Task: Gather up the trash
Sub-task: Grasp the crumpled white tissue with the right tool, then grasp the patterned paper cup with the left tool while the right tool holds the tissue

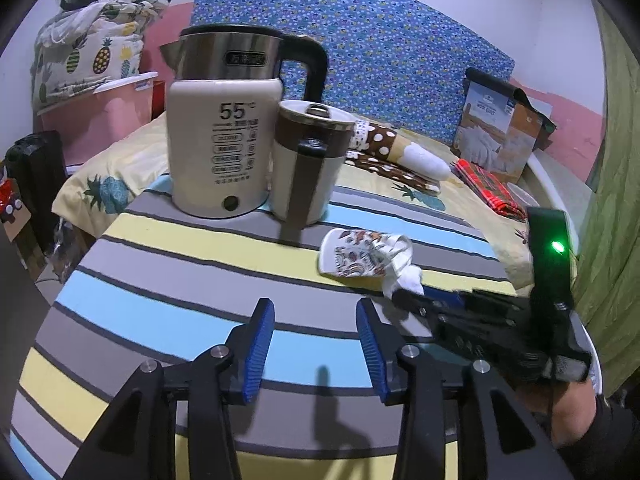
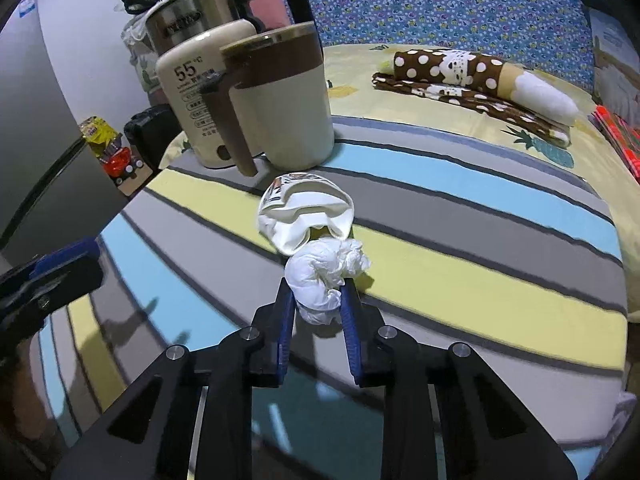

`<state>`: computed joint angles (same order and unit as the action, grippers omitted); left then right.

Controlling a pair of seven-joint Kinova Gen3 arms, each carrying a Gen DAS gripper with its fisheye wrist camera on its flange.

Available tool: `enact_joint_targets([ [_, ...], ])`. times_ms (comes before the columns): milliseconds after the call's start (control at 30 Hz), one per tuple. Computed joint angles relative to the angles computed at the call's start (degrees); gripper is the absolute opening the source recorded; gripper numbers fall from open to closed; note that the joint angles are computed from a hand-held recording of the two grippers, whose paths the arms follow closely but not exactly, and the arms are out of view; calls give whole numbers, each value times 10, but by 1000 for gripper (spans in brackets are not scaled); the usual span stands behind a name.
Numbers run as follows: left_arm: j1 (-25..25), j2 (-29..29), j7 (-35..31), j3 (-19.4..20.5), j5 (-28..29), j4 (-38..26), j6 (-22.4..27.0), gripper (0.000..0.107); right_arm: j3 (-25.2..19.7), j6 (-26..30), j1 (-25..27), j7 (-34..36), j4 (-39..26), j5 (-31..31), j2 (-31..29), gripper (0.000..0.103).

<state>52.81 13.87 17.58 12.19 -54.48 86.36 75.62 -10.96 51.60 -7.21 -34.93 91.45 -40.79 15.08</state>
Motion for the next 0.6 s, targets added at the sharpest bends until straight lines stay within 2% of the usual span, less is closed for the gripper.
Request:
enact_joint_targets([
  [233,-13,31,-48,-14,8,-45,-37,49,25,40,52,33,24,-35,-21,25],
  [400,-26,62,-71,-39,43,-84,-62,54,43,55,78,46,27,-53,-19,25],
  [467,-29,79,-79,-51,60,-107,-61,55,44,55,80,41,20,-51,-11,25],
  [600,-27,125,-95,-81,84,-173,-36,64,45,63,94,42,12,-58,0,25],
])
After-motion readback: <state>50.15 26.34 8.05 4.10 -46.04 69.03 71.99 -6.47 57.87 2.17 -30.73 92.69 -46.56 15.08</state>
